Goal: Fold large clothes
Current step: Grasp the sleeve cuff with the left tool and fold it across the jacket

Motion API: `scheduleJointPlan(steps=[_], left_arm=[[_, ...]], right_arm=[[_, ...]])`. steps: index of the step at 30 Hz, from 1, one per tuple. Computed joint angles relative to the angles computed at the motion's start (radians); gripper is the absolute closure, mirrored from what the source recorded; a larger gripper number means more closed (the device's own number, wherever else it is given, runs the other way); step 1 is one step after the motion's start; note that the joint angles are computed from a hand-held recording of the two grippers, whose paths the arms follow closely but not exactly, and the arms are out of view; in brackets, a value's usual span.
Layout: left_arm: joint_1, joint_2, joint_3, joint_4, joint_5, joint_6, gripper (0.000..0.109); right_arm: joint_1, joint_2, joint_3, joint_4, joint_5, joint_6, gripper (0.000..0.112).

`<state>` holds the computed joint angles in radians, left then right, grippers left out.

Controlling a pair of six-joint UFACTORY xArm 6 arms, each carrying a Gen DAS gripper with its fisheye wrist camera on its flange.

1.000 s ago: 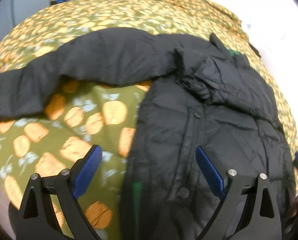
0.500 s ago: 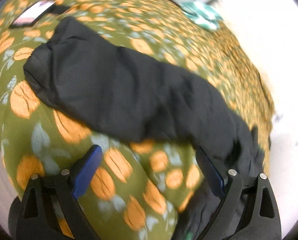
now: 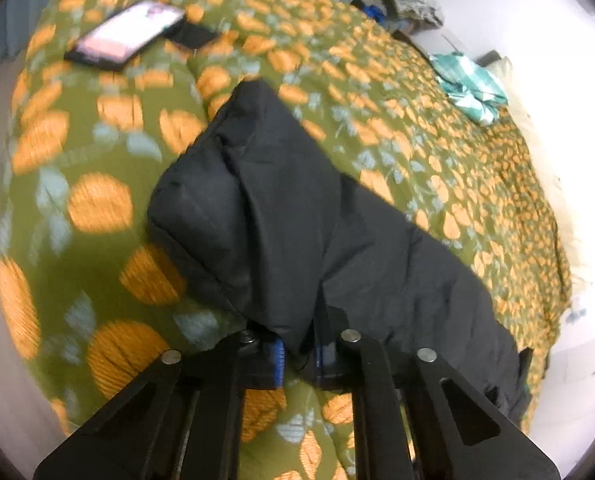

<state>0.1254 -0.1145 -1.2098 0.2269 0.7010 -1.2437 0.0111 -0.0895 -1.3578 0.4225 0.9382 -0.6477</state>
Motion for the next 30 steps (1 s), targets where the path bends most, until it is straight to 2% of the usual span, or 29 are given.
scheduleJointPlan(steps=[4, 7, 10, 13, 17, 21, 26, 30], left_arm=[[-0.047, 0.010, -0.125, 0.178, 0.084, 0.021, 0.102], [-0.154, 0.064, -0.299, 0.386, 0.163, 0.076, 0.102], [-0.269, 0.109, -0.425, 0.530, 0.185, 0.180, 0.102], [-0.384, 0.174, -0.534, 0.600, 0.157, 0.314, 0.102], [-0.519, 0.257, -0.625, 0.578, 0.118, 0.485, 0.102], [-0.618, 0.341, -0.669, 0.484, 0.096, 0.616, 0.103], [-0.686, 0.463, -0.734, 0.334, 0.144, 0.745, 0.103], [-0.721, 0.549, -0.769, 0.330, 0.219, 0.797, 0.103]], right_arm=[[-0.002, -0.007, -0.002, 0.026, -0.002, -0.010, 0.024], [-0.008, -0.007, -0.006, 0.047, -0.002, -0.003, 0.024], [-0.016, -0.007, -0.011, 0.063, -0.005, 0.000, 0.024], [-0.031, -0.008, -0.018, 0.081, -0.011, 0.007, 0.024], [-0.060, -0.004, -0.031, 0.098, -0.020, 0.024, 0.024], [-0.093, -0.001, -0.042, 0.101, -0.036, 0.042, 0.024], [-0.134, 0.013, -0.056, 0.091, -0.051, 0.063, 0.024], [-0.161, 0.029, -0.070, 0.081, -0.047, 0.081, 0.024]])
